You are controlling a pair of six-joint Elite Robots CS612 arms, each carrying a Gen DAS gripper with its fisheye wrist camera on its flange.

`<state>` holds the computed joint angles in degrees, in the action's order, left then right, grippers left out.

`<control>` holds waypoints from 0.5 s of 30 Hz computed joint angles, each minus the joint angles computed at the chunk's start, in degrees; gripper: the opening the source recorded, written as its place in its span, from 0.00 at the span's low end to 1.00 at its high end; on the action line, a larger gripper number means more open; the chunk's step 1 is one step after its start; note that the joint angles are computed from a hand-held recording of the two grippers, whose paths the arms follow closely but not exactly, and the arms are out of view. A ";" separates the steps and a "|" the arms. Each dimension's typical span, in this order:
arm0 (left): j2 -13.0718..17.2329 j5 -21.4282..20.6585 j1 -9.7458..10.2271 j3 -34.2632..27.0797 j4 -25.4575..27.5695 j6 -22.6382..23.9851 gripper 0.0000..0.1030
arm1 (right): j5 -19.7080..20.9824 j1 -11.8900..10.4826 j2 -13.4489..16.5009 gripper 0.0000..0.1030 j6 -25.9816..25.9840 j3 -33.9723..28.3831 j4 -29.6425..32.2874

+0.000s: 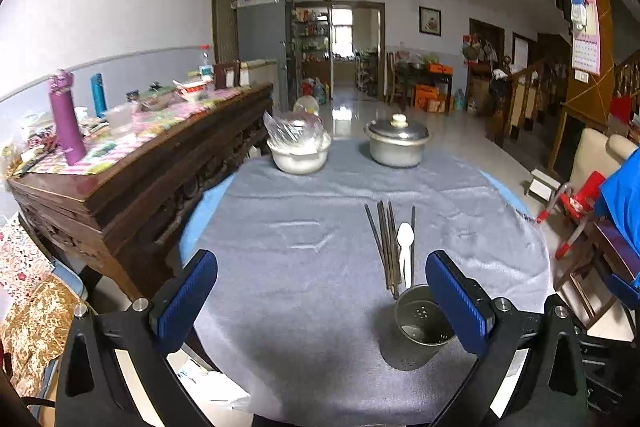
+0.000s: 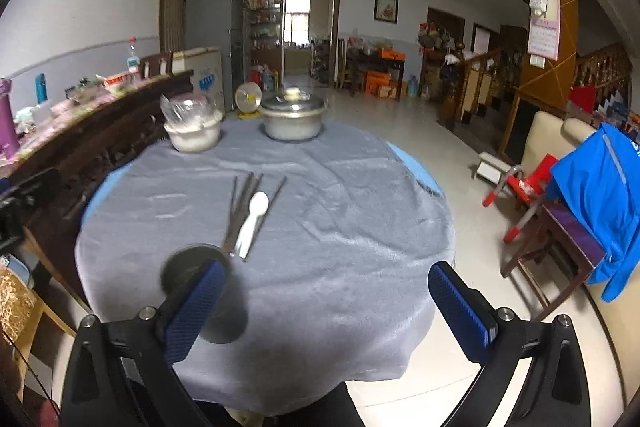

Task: Organize utensils

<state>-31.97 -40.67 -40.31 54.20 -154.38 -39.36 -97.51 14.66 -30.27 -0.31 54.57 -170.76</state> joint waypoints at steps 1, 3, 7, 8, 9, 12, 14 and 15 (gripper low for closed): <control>-0.45 0.46 -0.17 0.75 -0.40 -0.24 1.00 | -0.11 0.19 -0.71 1.00 -0.44 1.08 -0.81; -1.27 1.13 -0.47 2.06 -0.99 -0.76 1.00 | -0.10 0.37 -1.85 1.00 -0.55 2.96 -2.37; -2.30 2.07 -0.93 3.71 -1.66 -0.85 1.00 | -1.01 0.64 -3.12 1.00 -0.30 4.81 -4.42; -2.48 2.17 -0.97 3.95 -1.86 -0.65 1.00 | -1.29 0.67 -3.37 1.00 -0.22 5.28 -4.87; -2.53 2.41 -1.06 4.01 -2.01 -0.32 1.00 | -1.65 0.69 -3.50 1.00 0.19 5.43 -5.06; -2.33 2.98 -1.31 3.75 -2.16 0.86 1.00 | -1.36 0.55 -3.71 1.00 1.55 5.56 -4.96; -2.24 3.24 -1.48 3.66 -2.03 1.42 1.00 | -1.64 0.57 -3.73 1.00 2.00 5.70 -5.25; -2.26 3.30 -1.54 3.71 -2.08 1.58 1.00 | -1.42 0.54 -3.79 1.00 2.03 5.82 -5.22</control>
